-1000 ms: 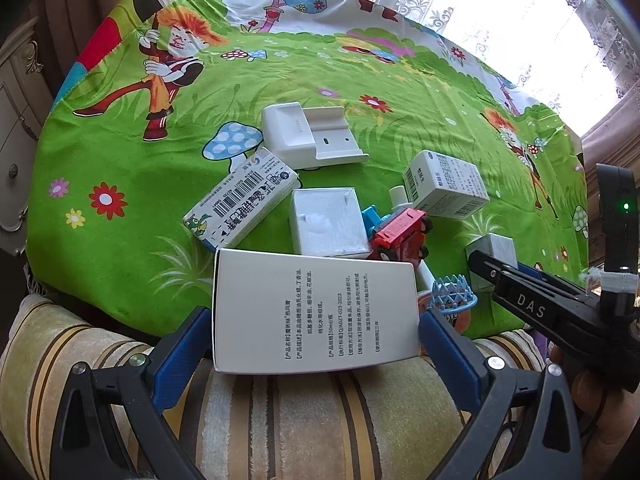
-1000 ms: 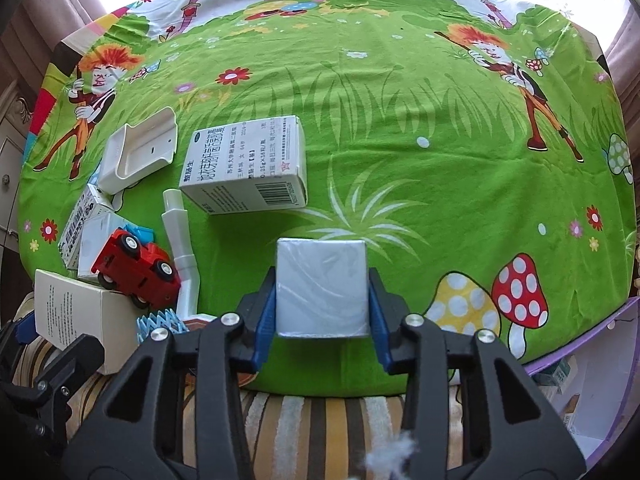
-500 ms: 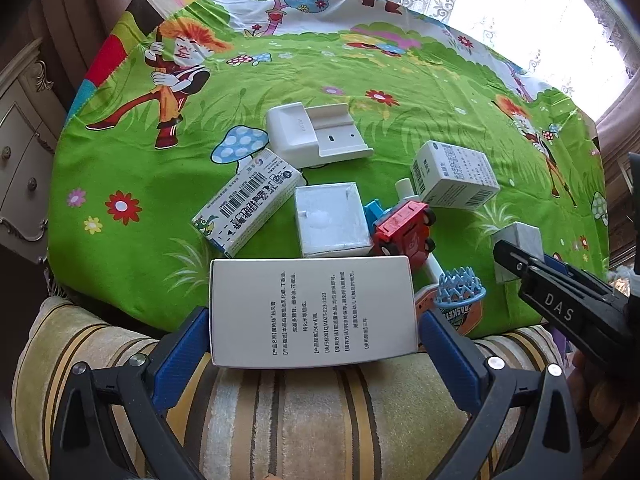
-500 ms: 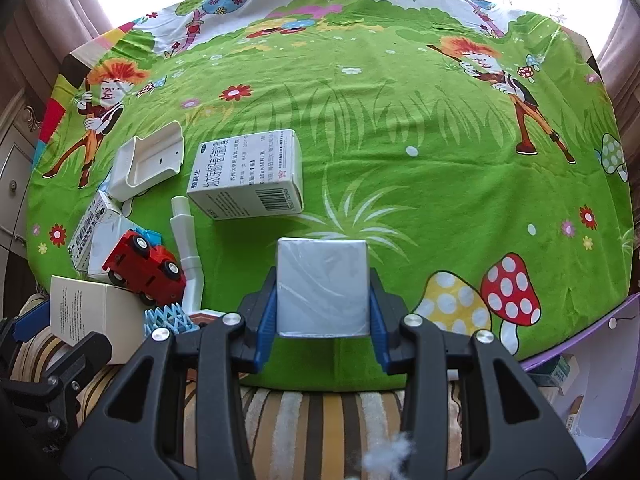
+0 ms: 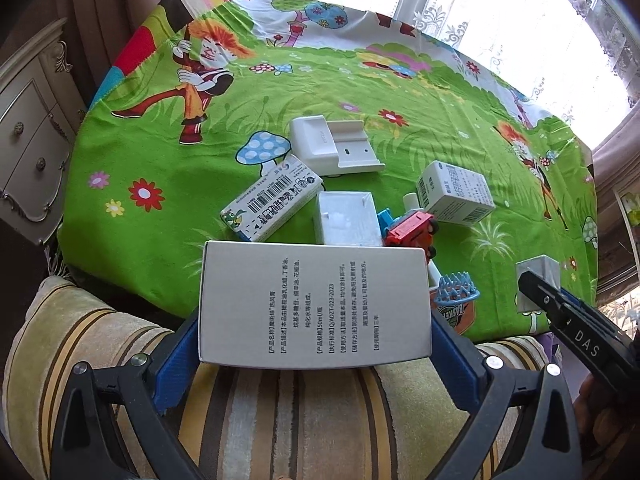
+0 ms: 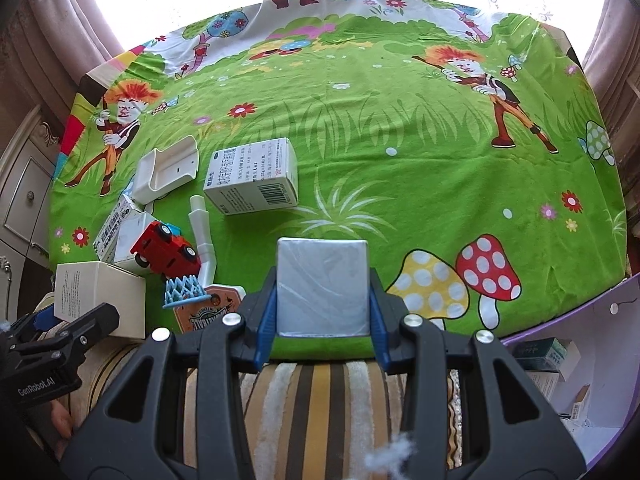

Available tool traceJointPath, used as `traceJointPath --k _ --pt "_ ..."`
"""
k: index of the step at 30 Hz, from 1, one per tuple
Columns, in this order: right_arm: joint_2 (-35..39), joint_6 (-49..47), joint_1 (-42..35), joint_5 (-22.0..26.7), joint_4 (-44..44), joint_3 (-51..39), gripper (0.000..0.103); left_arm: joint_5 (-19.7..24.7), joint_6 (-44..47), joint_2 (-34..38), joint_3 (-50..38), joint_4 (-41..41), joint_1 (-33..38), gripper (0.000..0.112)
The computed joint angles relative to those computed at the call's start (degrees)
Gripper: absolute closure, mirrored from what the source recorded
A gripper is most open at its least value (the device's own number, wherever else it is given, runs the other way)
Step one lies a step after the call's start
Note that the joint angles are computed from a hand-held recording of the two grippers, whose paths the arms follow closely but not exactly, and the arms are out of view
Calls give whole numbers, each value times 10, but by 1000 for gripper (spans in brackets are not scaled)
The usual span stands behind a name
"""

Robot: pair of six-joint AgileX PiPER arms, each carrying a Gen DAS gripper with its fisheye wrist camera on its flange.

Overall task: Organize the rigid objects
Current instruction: 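Carry both boxes over the purple-rimmed box and open both tools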

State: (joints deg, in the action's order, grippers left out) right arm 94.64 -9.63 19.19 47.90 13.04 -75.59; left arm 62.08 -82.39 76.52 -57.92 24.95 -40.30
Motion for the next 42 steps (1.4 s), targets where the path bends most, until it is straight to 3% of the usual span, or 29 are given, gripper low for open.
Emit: traceJointPath --k 5,10,16,21,32,33,35,37,40,42 --pt "-57 -34 -33 0 24 42 59 -1 -24 -11 -20 45 -61 10" --pt "-109 -85 -94 13 47 78 59 -48 -3 18 -59 62 -101 11" --pt "-151 -155 -220 35 62 110 59 -96 53 72 -127 63 -148 11" --pt "-143 -199 -344 50 67 101 59 -118 143 142 -209 20 -169 11" --pt "-100 -233 -496 55 81 49 59 -83 296 286 -400 -62 -204 10" --pt "-97 -235 -501 57 82 45 58 -75 308 296 -416 -69 -205 10" --pt "-95 -236 -510 55 87 43 35 -87 316 301 -422 -75 -205 9" --pt "-98 -247 -523 52 110 46 23 -110 318 292 -409 -82 -200 9" --pt "-103 -241 -522 41 112 47 21 -150 290 265 -368 -71 -194 9" --pt "-107 -232 -518 34 107 50 21 -150 278 253 -355 -48 -196 9"
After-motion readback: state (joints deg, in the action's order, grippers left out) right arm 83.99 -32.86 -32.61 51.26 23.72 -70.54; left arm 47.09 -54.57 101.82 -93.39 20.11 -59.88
